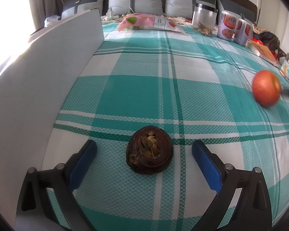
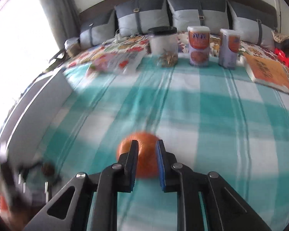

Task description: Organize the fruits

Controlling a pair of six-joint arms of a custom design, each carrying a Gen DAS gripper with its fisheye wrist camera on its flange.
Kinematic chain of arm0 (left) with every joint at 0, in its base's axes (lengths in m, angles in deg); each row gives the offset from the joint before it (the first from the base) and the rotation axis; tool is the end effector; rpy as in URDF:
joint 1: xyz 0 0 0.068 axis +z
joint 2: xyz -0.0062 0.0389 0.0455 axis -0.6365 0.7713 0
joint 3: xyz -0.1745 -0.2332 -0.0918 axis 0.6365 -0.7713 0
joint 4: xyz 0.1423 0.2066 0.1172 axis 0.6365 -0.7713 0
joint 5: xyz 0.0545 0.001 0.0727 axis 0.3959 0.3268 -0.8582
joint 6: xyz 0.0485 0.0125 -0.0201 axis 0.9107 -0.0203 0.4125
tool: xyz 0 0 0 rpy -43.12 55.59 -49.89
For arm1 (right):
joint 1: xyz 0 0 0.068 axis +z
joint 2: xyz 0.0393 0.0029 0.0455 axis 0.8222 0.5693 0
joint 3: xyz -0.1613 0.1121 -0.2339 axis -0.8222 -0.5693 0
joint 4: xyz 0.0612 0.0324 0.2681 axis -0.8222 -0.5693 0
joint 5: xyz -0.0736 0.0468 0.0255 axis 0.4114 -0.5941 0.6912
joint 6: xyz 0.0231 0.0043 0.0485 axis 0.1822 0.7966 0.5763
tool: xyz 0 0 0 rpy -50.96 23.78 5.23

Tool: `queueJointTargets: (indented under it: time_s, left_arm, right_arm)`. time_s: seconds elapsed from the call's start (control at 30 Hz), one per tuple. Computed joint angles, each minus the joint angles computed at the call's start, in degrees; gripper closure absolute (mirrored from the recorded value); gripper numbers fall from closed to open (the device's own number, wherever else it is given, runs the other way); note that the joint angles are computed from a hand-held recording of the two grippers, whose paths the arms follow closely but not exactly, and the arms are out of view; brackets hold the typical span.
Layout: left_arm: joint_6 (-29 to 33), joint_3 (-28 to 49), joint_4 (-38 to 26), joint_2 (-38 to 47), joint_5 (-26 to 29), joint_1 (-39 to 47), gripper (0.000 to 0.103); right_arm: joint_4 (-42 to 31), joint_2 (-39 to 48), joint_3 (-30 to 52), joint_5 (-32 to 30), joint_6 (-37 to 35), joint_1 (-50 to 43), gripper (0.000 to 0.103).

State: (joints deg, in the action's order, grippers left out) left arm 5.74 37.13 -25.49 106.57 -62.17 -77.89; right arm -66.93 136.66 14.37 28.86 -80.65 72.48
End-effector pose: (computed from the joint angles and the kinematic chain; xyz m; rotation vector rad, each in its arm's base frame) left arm 0.2084 -0.1453 0.1308 -0.1448 2.5138 0.0848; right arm 0.2635 0.0868 0.1697 -0.2913 2.5441 0.3449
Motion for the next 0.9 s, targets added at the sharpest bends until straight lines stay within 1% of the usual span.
queueJointTargets:
  time_s: [0.07, 0.1, 0.2, 0.3, 0.33, 0.4, 0.43, 0.47, 0.53, 0.67, 0.77, 0.8, 0.83, 0.9]
  left_arm:
    - [0.02, -0.01, -0.01, -0.02, 0.00, 0.02, 0.003]
    - [0.02, -0.01, -0.04, -0.05, 0.00, 0.02, 0.003]
    - [0.01, -0.04, 0.05, -0.03, 0.09, 0.04, 0.003]
    - [0.02, -0.05, 0.05, -0.04, 0.08, 0.05, 0.003]
    - [0.02, -0.05, 0.02, -0.06, 0.08, 0.04, 0.003]
    - [0.02, -0.07, 0.01, -0.09, 0.09, 0.05, 0.003]
    - [0.02, -0.07, 0.01, -0.09, 0.09, 0.05, 0.003]
    - [0.02, -0.07, 0.01, -0.09, 0.09, 0.05, 0.003]
    - [0.01, -0.09, 0.04, -0.09, 0.11, 0.06, 0.003]
    - [0.03, -0.08, 0.02, -0.10, 0.09, 0.07, 0.003]
    - [0.05, -0.08, 0.01, -0.09, 0.08, 0.08, 0.003]
    - [0.07, -0.07, 0.00, -0.08, 0.10, 0.10, 0.003]
    - [0.07, -0.11, 0.06, -0.07, 0.11, 0.11, 0.003]
    - [0.05, -0.09, 0.01, -0.12, 0.10, 0.10, 0.002]
  right_arm:
    - [1.36, -4.90, -5.38, 3.33, 0.57, 1.87, 0.084]
    - [2.29, -6.79, -7.79, 2.20, 0.91, 1.76, 0.083]
    - [1.83, -9.70, -11.45, 0.49, 3.99, 0.37, 0.083]
    - [0.92, -13.90, -14.31, 0.08, 6.73, -0.44, 0.083]
    - [0.30, -14.75, -14.46, 0.21, 7.34, -0.24, 0.081]
    - [-1.67, -16.27, -13.82, 1.67, 7.87, 0.95, 0.061]
    - [-2.67, -17.14, -13.60, 2.39, 7.99, 1.64, 0.025]
    - [-2.64, -17.43, -13.30, 3.41, 8.41, 2.45, 0.001]
    - [-0.25, -17.36, -14.27, 7.22, 9.87, 5.23, 0.000]
    - [2.00, -7.79, -14.21, 18.74, 12.15, 12.99, 0.000]
    - [4.93, -3.85, -15.74, 21.34, 12.47, 15.03, 0.000]
    - [8.61, -4.92, -18.19, 21.03, 12.73, 14.60, 0.000]
    - [9.00, -5.07, -18.52, 20.22, 12.50, 13.80, 0.000]
    - [8.99, -5.25, -18.69, 20.52, 12.28, 13.77, 0.000]
